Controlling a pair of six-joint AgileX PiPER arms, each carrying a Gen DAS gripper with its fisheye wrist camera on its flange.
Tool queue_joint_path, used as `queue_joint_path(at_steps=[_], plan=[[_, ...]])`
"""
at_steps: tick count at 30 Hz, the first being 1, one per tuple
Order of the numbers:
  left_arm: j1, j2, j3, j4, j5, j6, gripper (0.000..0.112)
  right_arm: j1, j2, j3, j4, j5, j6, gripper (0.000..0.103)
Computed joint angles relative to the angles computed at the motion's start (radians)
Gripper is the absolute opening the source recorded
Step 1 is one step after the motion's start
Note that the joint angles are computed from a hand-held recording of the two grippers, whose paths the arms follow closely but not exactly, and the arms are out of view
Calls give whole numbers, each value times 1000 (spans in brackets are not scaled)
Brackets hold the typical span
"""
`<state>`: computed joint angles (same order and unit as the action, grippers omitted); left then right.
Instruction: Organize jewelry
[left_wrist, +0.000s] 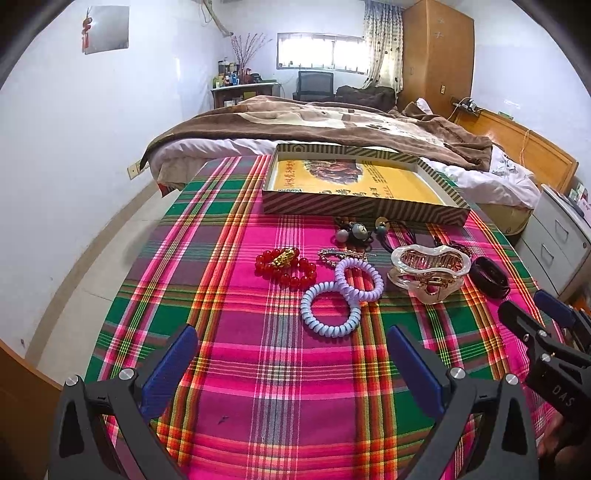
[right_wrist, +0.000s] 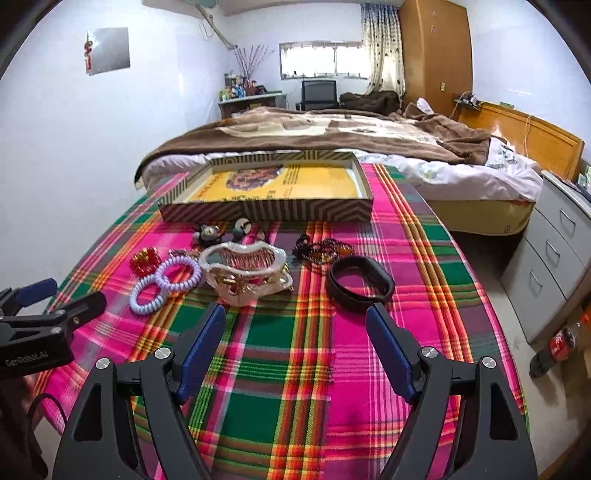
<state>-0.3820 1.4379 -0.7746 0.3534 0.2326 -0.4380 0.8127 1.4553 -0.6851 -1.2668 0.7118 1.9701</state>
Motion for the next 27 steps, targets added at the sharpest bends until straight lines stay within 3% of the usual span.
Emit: queue_joint_path(at_steps=[9, 13, 20, 27], plan=[[5, -6, 7, -16, -8, 23, 103, -68, -1, -23, 146, -93, -128, 78], [8, -7, 7, -33, -6, 40, 103, -84, -15, 0, 127, -131, -88, 78], [17, 2, -2, -82, -2, 89, 103, -50, -9, 0, 84, -68, -42, 78], [16, 5, -5, -88, 2, 94, 103, -55, -2, -7, 86, -72, -54, 78]])
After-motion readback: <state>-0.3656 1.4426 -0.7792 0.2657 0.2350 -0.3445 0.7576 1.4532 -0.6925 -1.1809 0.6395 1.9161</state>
